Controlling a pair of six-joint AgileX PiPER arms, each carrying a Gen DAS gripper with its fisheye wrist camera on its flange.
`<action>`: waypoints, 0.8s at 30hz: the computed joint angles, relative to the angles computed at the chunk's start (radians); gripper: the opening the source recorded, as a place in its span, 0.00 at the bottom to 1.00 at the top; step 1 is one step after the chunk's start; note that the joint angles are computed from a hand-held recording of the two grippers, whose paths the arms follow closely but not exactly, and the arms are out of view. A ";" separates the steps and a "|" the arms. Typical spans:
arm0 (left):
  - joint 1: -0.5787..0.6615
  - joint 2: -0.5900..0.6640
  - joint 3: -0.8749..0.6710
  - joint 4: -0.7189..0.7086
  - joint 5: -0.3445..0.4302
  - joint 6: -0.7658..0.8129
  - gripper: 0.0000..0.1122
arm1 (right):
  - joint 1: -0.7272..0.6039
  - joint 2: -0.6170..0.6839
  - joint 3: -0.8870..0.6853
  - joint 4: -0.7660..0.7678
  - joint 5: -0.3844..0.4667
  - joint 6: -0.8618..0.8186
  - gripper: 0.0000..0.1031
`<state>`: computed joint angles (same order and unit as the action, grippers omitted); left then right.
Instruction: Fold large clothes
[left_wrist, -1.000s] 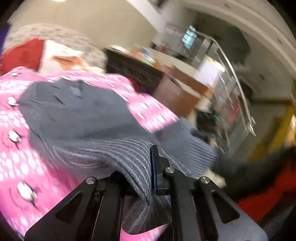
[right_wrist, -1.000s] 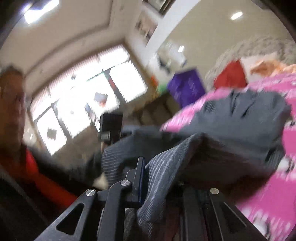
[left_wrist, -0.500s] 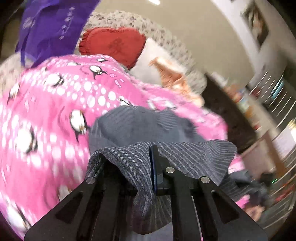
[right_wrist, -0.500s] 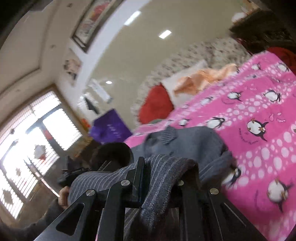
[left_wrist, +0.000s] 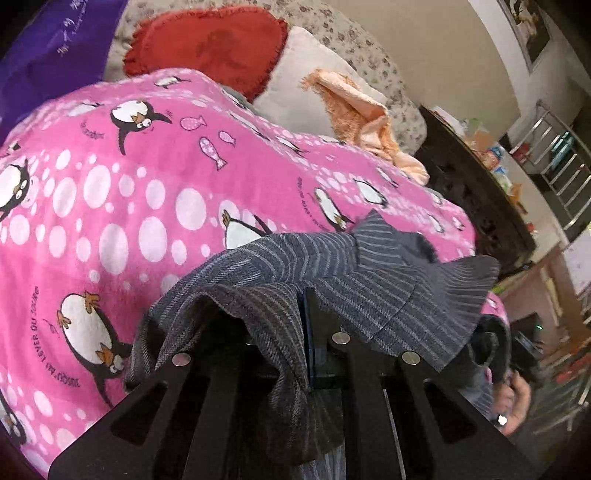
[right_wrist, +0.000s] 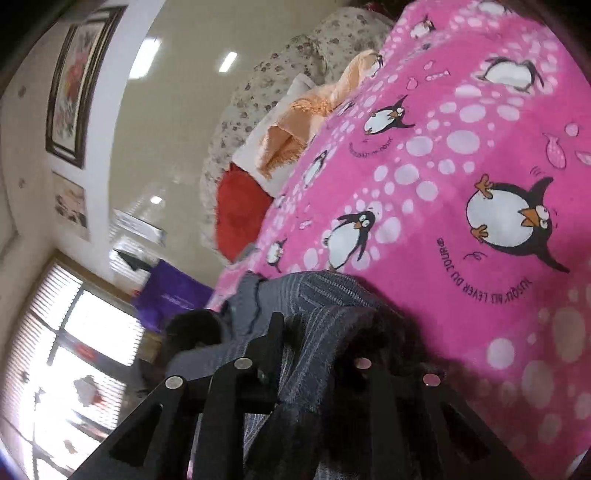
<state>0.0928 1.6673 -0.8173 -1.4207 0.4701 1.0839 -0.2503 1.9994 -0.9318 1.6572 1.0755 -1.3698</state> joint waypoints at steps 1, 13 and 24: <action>0.041 -0.005 -0.013 0.050 0.088 -0.049 0.20 | -0.010 -0.013 0.000 -0.017 0.019 0.006 0.27; -0.031 -0.413 0.173 -0.055 -0.034 -0.031 0.67 | -0.131 -0.332 0.163 -0.001 0.123 -0.027 0.47; -0.765 -0.137 0.307 0.343 -1.043 -0.688 0.63 | 0.353 -0.627 0.221 -0.477 -0.384 -0.003 0.47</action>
<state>-0.6725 1.5307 -0.5102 -1.0782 -0.5725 0.3958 0.1030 1.3723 -0.7112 1.1804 0.6911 -1.3730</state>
